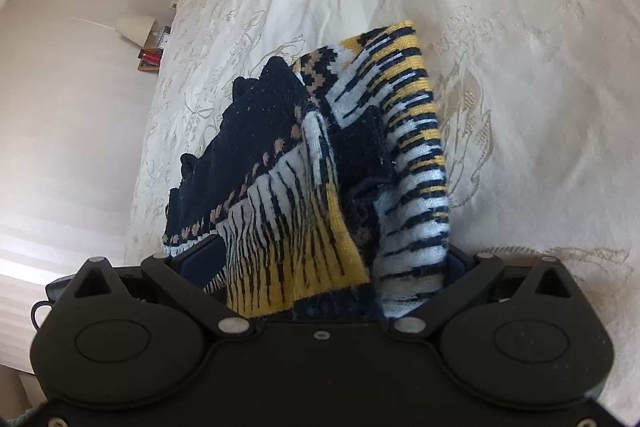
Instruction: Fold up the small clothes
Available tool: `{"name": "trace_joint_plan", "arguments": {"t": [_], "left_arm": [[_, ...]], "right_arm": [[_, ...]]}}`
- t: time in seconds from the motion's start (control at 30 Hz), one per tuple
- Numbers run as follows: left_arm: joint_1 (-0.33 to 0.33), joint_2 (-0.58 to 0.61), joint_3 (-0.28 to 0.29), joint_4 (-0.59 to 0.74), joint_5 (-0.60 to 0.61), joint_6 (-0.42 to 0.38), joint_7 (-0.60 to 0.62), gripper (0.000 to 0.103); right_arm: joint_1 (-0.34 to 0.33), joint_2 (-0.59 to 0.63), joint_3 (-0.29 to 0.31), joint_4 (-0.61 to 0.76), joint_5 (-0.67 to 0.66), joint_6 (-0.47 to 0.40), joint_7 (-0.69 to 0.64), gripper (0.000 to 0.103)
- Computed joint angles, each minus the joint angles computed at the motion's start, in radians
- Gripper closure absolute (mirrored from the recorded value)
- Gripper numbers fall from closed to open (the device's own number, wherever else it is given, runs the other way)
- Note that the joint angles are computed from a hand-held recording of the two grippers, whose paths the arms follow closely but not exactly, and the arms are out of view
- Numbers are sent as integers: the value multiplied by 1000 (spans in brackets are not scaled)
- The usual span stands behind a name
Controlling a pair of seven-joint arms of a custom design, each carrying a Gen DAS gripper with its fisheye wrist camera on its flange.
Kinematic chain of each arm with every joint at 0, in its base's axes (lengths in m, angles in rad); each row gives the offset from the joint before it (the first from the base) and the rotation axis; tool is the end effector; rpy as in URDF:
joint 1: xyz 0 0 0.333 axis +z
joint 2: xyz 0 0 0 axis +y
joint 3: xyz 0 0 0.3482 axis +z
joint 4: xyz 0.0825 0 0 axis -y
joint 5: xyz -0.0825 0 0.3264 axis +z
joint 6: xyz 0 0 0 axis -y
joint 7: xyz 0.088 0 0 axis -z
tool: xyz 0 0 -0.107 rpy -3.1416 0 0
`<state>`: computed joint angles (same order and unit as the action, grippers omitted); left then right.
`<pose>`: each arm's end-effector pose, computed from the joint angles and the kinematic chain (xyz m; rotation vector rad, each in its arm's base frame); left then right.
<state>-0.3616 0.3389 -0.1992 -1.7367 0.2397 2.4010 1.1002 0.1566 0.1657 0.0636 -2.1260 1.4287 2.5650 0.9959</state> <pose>0.5482 -0.3226 0.4788 -1.8161 2.2626 -0.4220 0.5338 0.1024 0.4201 -1.2649 1.8649 0.4138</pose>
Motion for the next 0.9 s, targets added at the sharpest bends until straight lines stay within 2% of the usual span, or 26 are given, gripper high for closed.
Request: {"name": "trace_joint_plan", "arguments": {"t": [0.13,0.23,0.27,0.37,0.4,0.5,0.6,0.67,0.8,0.9], "left_arm": [[3,1,1,-2,-2,1,0,0],[1,4,2,5,-5,-5,-8,0],[-2,8,4,8,0,-4,-14,0],[-9,8,6,2,11,6,-31,0],[-6,7,3,2,6,5,-27,0],[18,-7,-12,0,-44,-3,9,1],[34,-57,-9,-47,-78,30,-8,3],[35,-96,-1,-75,-69,23,-42,3],[61,-194,1,-157,-58,0,-67,3],[97,-270,0,-234,-90,-4,-48,3]], "right_arm": [[-8,28,1,29,24,-29,-17,0],[-11,48,4,60,-8,-54,1,1],[-10,51,6,67,-24,-55,10,7],[-8,50,8,74,-86,-60,57,51],[-4,50,7,75,-134,-60,103,59],[9,30,14,63,-208,-25,170,63],[39,9,9,65,-375,19,337,65],[56,-2,10,71,-486,42,439,67],[83,-20,11,97,-702,48,602,68],[96,-26,16,132,-810,29,693,69]]}}
